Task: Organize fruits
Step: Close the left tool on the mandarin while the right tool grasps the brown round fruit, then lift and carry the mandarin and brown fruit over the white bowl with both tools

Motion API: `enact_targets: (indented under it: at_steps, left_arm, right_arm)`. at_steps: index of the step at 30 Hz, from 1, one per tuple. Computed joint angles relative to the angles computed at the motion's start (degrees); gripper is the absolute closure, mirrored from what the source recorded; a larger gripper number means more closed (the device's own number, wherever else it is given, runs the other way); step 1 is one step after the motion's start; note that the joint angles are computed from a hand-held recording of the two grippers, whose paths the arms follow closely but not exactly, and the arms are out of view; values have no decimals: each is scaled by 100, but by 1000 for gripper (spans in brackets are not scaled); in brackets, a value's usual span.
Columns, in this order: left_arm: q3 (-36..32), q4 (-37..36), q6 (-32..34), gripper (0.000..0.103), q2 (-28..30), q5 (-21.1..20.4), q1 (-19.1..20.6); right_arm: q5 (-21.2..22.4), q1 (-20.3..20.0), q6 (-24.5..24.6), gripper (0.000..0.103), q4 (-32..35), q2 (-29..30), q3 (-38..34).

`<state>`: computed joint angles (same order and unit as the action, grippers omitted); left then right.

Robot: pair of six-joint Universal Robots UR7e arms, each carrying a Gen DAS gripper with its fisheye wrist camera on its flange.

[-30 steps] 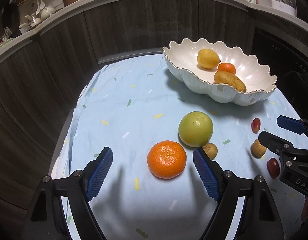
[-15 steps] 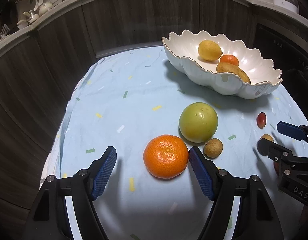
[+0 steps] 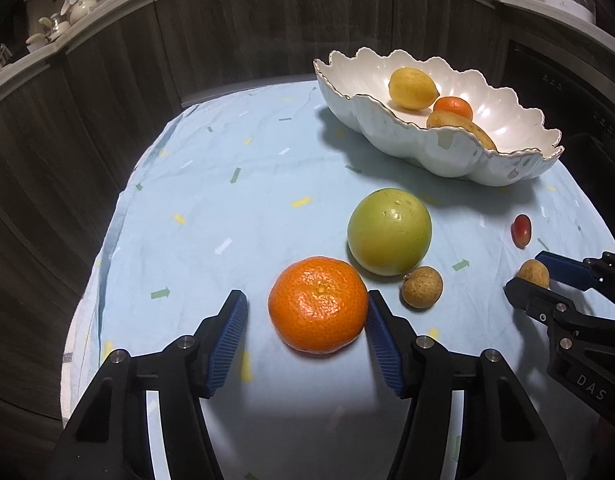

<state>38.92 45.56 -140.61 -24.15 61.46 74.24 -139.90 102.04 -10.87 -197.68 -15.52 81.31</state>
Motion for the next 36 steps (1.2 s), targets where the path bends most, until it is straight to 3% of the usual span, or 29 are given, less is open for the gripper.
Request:
enact_targets:
  at_steps: [2, 4, 18, 36]
  left_arm:
    - [-15, 59, 0, 51, 8, 59, 4]
    - [-29, 108, 5, 58, 20, 94, 0]
    - [131, 118, -105, 60, -98, 73, -50]
    - [815, -254, -106, 60, -629, 116, -274]
  right_arm:
    - [111, -4, -43, 75, -13, -7, 23]
    - [92, 6, -86, 75, -7, 10, -1]
    - [112, 51, -78, 76, -40, -74, 81]
    - [45, 270, -270, 76, -460, -260, 251]
